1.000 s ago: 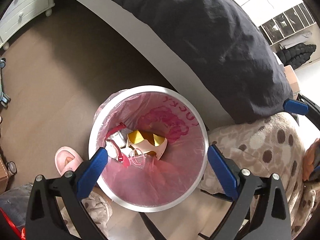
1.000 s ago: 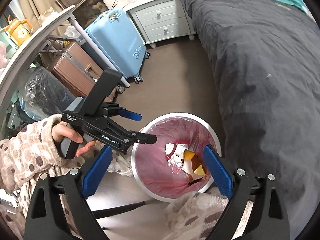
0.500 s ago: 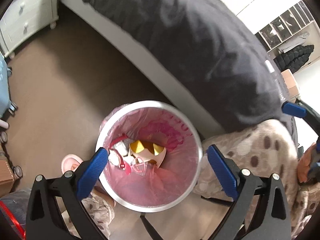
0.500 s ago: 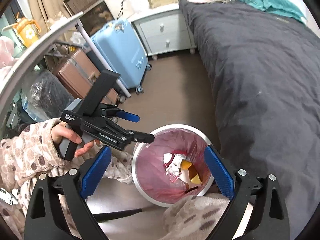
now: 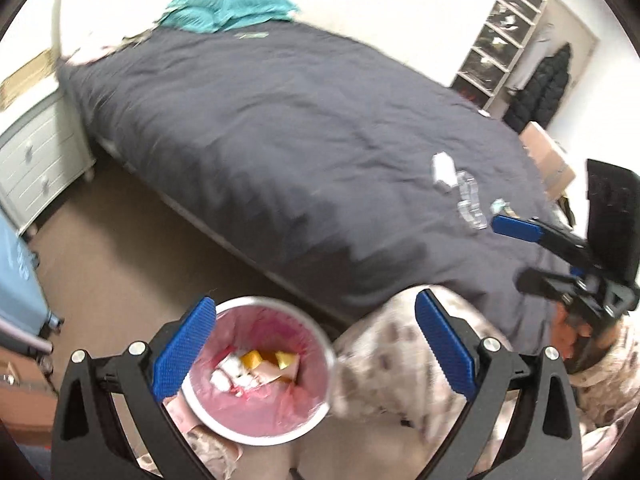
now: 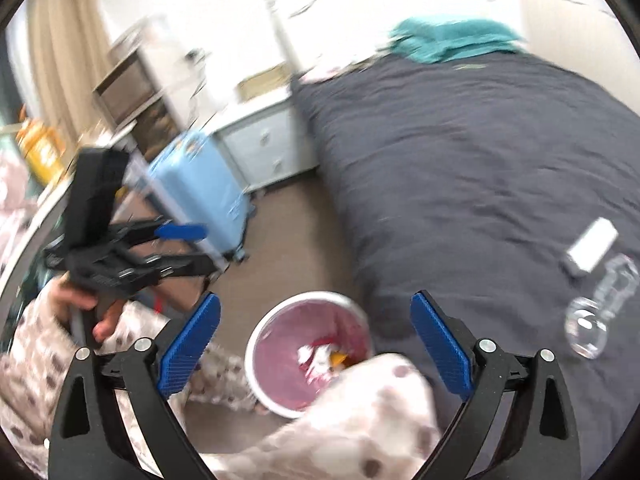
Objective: Collect trash
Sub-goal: 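Move both tools back over the remaining items on the bed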
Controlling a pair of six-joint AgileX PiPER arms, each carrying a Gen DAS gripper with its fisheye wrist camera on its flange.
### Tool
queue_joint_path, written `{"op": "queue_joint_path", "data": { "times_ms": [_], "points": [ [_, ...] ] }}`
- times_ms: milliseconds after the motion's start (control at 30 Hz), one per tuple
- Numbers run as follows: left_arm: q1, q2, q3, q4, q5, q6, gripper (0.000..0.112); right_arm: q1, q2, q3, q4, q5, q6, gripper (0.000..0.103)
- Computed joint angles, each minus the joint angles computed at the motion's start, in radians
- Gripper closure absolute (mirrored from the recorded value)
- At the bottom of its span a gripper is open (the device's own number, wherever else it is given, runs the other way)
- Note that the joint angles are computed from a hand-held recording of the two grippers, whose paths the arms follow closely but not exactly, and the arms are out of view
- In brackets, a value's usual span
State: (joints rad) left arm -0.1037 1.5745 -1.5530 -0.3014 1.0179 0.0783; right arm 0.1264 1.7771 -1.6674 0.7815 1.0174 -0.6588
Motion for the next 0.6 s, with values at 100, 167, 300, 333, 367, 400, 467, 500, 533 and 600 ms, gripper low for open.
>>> {"op": "queue_joint_path", "data": {
  "times_ms": [100, 167, 300, 333, 367, 400, 467, 500, 533, 600],
  "points": [
    [-0.046, 0.024, -0.048, -0.02, 0.004, -0.011, 0.015, -0.089, -0.018, 0.043, 0.038, -0.026, 0.02, 0.008],
    [-0.078, 0.053, -0.085, -0.025, 0.009, -0.028, 0.015, -0.145, -0.009, 0.047, 0.041, -0.023, 0.044, 0.008],
    [-0.138, 0.119, -0.174, -0.023, 0.028, -0.051, 0.015, -0.256, -0.014, 0.091, 0.049, -0.049, 0.04, 0.008],
    [-0.152, 0.137, -0.199, -0.024, 0.031, -0.055, 0.015, -0.292, -0.015, 0.103, 0.061, -0.049, 0.032, 0.008],
    [-0.169, 0.164, -0.235, -0.022, 0.038, -0.062, 0.015, -0.324, -0.01, 0.109, 0.074, -0.048, 0.017, 0.008],
    [-0.19, 0.193, -0.282, -0.013, 0.052, -0.075, 0.015, -0.355, -0.01, 0.119, 0.082, -0.05, 0.008, 0.008],
    [-0.226, 0.254, -0.368, 0.002, 0.075, -0.092, 0.015, -0.43, -0.005, 0.131, 0.097, -0.047, -0.023, 0.008],
    [-0.246, 0.291, -0.423, 0.005, 0.093, -0.098, 0.015, -0.465, -0.002, 0.138, 0.101, -0.044, -0.039, 0.008],
    [-0.262, 0.321, -0.469, 0.009, 0.11, -0.105, 0.015, -0.489, 0.005, 0.136, 0.101, -0.041, -0.047, 0.008],
    [-0.31, 0.413, -0.611, 0.033, 0.164, -0.129, 0.015, -0.551, 0.016, 0.133, 0.099, -0.03, -0.057, 0.008]
  ]
}}
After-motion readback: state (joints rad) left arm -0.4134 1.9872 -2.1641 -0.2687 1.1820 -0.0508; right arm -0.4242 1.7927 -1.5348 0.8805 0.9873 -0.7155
